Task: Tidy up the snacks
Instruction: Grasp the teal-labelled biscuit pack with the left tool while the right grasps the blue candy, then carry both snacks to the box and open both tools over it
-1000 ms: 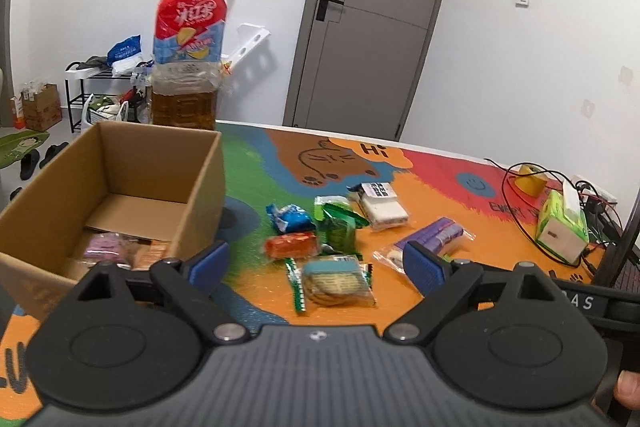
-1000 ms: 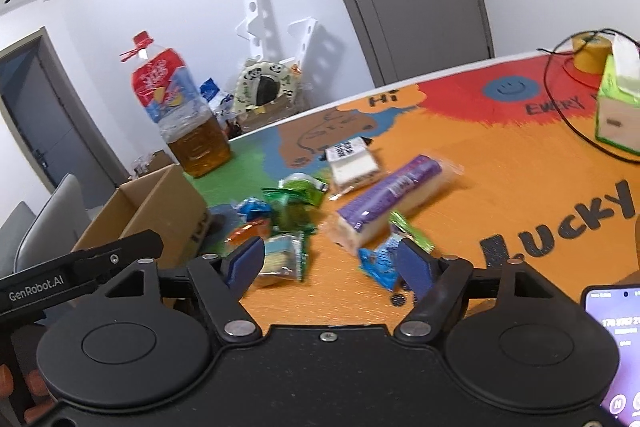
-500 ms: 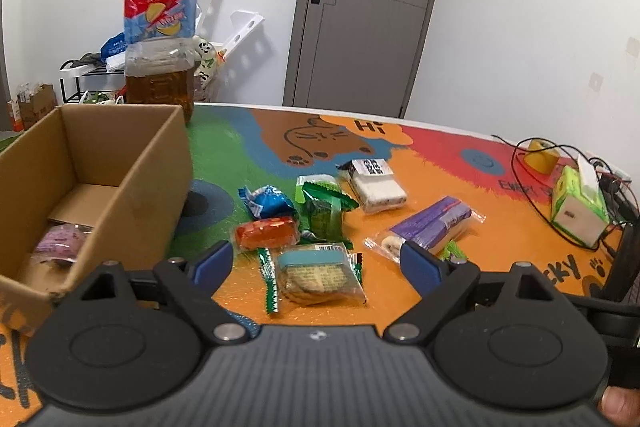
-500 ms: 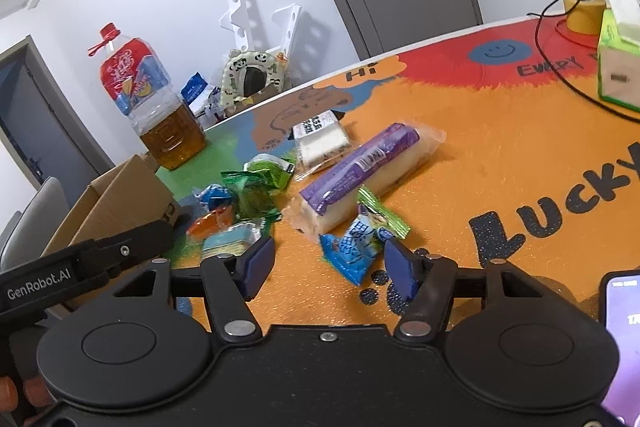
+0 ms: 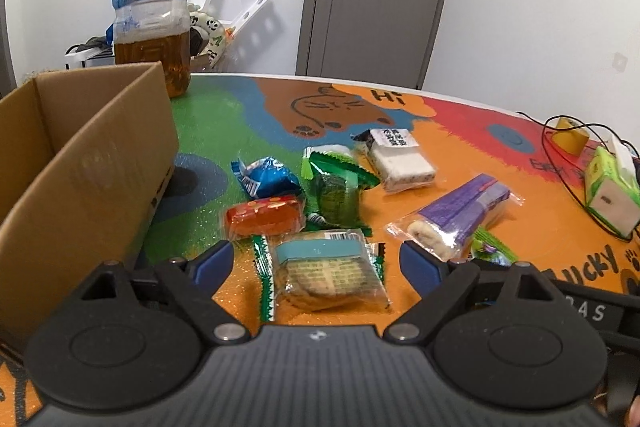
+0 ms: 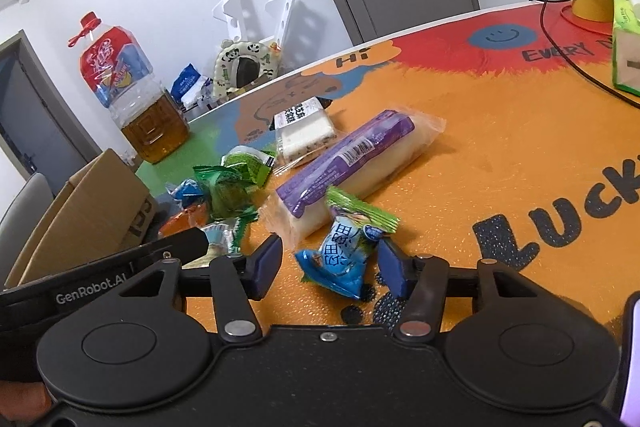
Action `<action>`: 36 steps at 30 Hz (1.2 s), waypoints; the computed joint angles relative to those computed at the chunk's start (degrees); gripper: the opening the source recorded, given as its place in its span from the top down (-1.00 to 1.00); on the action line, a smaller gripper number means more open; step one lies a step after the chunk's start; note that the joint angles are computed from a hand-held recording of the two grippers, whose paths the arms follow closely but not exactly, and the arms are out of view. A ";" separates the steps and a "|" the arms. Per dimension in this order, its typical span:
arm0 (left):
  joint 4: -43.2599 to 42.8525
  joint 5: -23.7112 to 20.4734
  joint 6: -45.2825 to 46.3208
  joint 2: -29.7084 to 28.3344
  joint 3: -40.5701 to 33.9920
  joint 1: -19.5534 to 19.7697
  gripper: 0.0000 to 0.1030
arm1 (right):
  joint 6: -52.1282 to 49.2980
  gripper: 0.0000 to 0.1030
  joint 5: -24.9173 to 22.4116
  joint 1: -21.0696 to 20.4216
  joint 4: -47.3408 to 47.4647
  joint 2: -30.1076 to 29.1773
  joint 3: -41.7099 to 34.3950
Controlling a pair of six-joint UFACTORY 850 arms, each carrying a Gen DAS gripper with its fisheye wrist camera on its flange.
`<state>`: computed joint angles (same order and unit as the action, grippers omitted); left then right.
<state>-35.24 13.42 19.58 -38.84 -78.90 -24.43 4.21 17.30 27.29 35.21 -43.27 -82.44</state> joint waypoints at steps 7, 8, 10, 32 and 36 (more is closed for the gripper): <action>-7.96 -0.53 7.66 -2.62 -2.74 -0.27 -0.75 | -11.17 0.28 -0.49 -0.01 9.55 -0.65 -1.40; -8.82 -0.60 8.37 -3.00 -3.13 -0.31 -0.75 | -10.47 0.31 -0.60 -0.10 8.92 -0.57 -1.28; -10.81 -0.46 10.35 -3.69 -3.77 -0.50 -0.75 | -10.05 0.31 -0.74 -0.19 8.54 -0.64 -1.37; -0.31 2.99 2.00 -1.08 0.66 -0.19 -0.07 | -15.09 0.49 1.70 1.43 12.13 0.10 -0.36; 4.42 4.05 -2.96 0.71 2.53 -0.23 -0.07 | -12.47 0.49 2.76 1.64 9.78 1.01 0.80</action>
